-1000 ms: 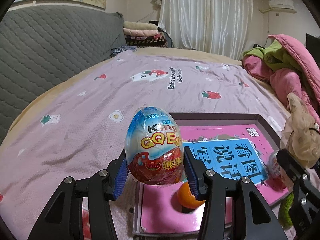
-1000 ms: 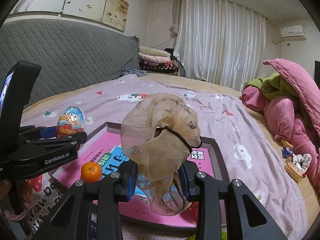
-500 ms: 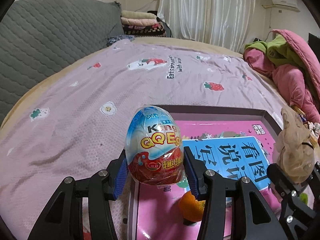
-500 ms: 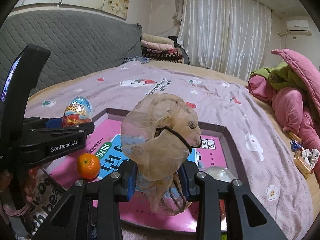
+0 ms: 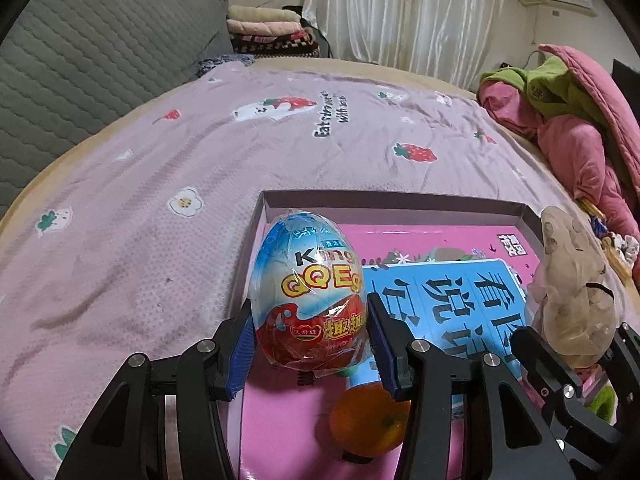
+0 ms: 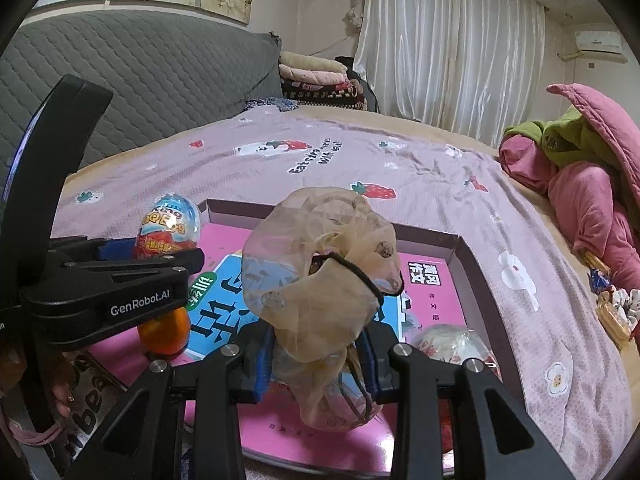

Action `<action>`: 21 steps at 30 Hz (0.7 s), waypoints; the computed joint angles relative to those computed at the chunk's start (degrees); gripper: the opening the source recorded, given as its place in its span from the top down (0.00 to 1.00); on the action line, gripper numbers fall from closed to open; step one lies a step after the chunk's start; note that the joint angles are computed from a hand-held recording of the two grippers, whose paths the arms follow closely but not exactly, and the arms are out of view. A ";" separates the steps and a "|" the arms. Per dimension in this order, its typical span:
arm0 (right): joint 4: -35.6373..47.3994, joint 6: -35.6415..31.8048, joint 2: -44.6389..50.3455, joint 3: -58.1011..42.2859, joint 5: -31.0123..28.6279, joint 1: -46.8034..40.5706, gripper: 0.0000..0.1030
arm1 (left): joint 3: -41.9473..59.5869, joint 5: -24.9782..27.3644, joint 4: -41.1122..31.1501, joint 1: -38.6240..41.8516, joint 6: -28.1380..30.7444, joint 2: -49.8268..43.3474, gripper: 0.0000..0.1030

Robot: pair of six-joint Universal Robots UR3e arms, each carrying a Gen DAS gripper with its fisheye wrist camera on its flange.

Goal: Organize objects
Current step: 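Lift and carry the Kinder egg in the left tool and mesh bag in the right tool over the tray, then open the right tool to drop the mesh bag in the tray while the left tool releases the egg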

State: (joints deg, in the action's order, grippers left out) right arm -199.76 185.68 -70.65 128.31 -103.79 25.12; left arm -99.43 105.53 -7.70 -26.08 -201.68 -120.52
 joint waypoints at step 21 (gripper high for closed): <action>4.27 -0.02 0.32 -1.46 1.82 -0.79 0.65 | 2.23 -4.32 -4.49 1.52 0.18 -1.37 0.49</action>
